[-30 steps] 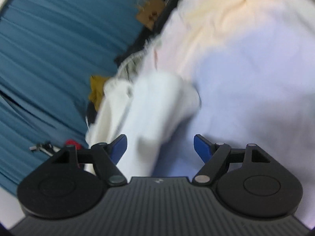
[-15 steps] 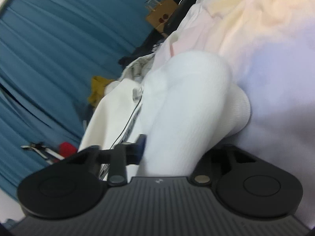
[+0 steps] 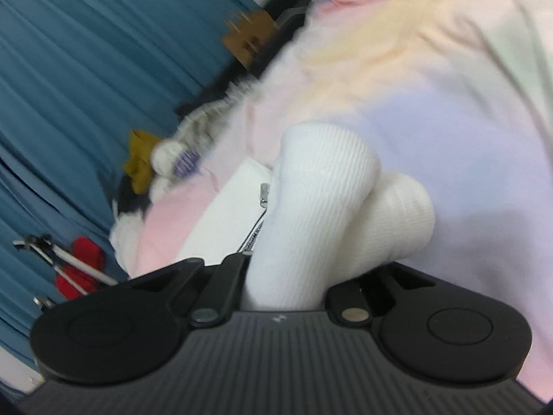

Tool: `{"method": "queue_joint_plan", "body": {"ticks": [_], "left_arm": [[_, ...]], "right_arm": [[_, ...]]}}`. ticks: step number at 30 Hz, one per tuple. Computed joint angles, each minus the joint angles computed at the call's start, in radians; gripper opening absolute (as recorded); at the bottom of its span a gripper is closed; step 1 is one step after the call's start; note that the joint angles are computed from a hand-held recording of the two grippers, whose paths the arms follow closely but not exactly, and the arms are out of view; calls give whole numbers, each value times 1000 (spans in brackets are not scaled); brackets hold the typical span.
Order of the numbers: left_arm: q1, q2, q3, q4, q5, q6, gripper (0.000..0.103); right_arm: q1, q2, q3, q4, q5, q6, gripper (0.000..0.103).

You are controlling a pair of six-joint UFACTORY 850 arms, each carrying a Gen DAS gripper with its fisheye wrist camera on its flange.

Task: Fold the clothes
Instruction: 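Fold the cuff over the leg with the left gripper and release it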

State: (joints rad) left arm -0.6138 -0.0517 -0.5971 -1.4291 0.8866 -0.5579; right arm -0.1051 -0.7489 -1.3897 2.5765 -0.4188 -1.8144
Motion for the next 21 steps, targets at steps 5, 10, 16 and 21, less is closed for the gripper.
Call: {"method": "queue_joint_plan", "body": {"ticks": [5,10,16,21], "left_arm": [[-154,132,99,-169,19,81,12],[-192,164,129,-238,-34,114,15],[-242,93,-17,-462,19,551,44],[-330,49,-109,-593,107,644,52]], "right_arm": [[-21,92,114,-109,-13,105,11],[-34,109,168,-208,-1,123,11],[-69,99,213,-239,-119,275,11],[-80,92,220,-176,-194,227,10]]}}
